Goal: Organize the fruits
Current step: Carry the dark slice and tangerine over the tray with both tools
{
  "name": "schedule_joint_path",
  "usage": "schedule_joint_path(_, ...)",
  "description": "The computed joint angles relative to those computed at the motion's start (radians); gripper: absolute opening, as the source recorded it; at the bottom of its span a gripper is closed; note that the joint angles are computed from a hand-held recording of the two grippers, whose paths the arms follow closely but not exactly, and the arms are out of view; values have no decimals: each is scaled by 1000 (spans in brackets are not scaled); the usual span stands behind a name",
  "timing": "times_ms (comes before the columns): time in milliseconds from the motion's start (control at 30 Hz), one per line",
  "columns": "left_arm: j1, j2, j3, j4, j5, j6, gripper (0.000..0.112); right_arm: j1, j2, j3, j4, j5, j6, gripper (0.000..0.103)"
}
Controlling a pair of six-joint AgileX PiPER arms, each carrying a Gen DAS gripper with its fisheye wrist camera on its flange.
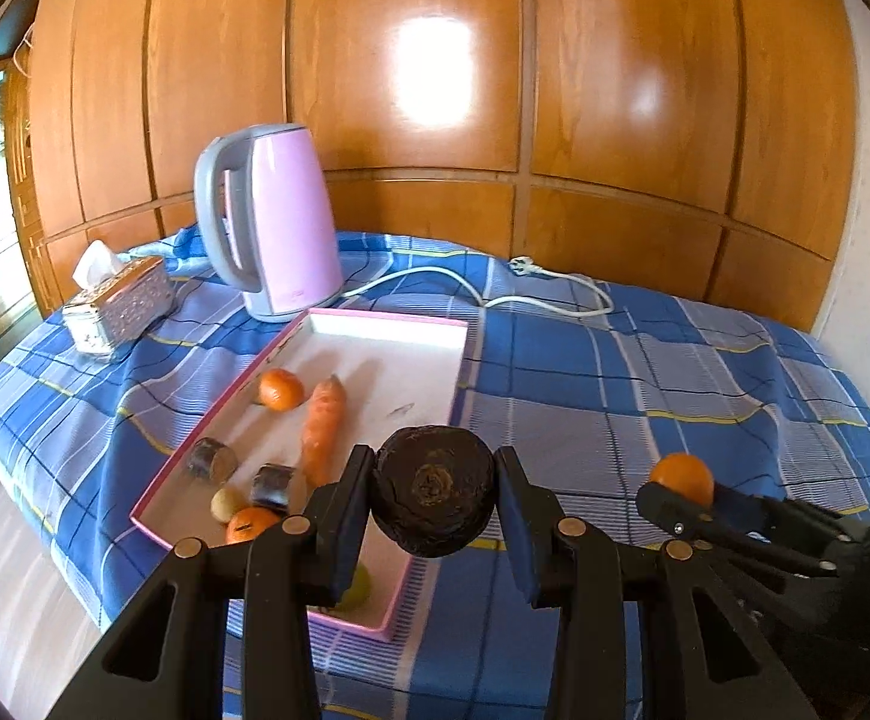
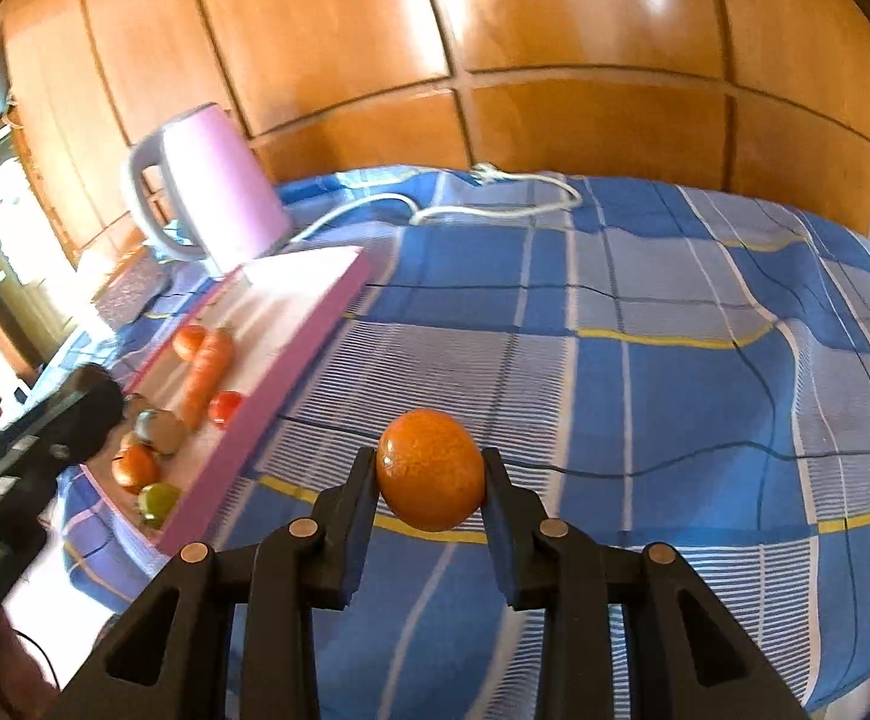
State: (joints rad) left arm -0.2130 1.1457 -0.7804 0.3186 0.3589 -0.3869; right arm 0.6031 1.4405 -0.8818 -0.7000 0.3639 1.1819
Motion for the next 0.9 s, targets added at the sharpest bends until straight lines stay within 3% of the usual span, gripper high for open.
schedule_joint_path(533, 140, -29, 49, -168, -7, 198, 40, 132, 1, -78, -32, 55, 19, 34)
schedule_joint_path(900, 330, -6, 74, -427, -17, 477, 40, 192, 65, -157, 28, 59, -56, 34)
